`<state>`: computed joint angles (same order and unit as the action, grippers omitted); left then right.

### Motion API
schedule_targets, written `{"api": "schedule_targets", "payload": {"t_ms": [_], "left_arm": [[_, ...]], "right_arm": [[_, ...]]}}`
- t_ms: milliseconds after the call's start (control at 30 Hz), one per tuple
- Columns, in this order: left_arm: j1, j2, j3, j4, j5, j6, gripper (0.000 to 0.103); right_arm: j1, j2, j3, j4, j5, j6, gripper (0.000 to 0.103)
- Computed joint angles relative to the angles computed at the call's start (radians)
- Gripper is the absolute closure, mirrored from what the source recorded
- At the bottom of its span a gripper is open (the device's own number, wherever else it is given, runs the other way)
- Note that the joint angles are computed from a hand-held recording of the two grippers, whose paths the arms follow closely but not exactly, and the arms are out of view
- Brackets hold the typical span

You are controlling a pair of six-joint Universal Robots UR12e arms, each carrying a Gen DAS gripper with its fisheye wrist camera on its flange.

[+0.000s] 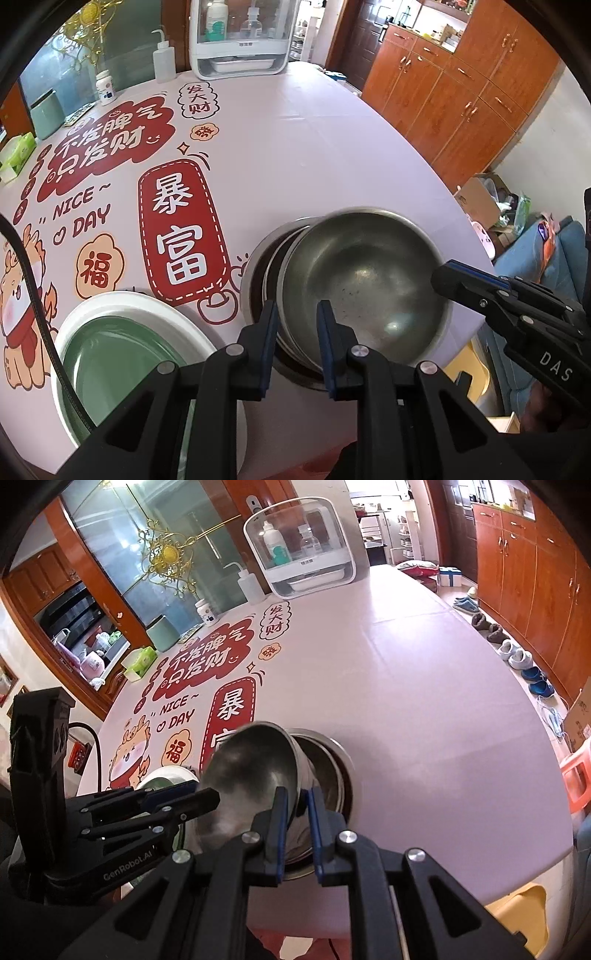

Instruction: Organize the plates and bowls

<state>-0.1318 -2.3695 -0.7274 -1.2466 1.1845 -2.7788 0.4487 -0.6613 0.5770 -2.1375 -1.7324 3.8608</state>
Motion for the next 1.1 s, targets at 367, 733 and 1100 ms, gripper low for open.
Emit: {"api": "schedule_targets", "payload": {"t_ms": [367,733,1100], "left_arm": [[-0.011,-0.016,0.024,0.023,0.025,-0.048,0.083],[-0.015,-0.039,0.088,-0.014,0.035,0.020,0.073],[-0.010,-0.152,0.331,-0.228,0.038,0.116,0.057]], "right_arm": [[-0.015,-0.030,0.055,-0.021,0.013,-0.015,0.091],[-0.038,-0.042,0.086,-0.008,0.113,0.033,0.090],[-0.055,-0.085,0.191,-0.095,0.217,0.166,0.076]]}}
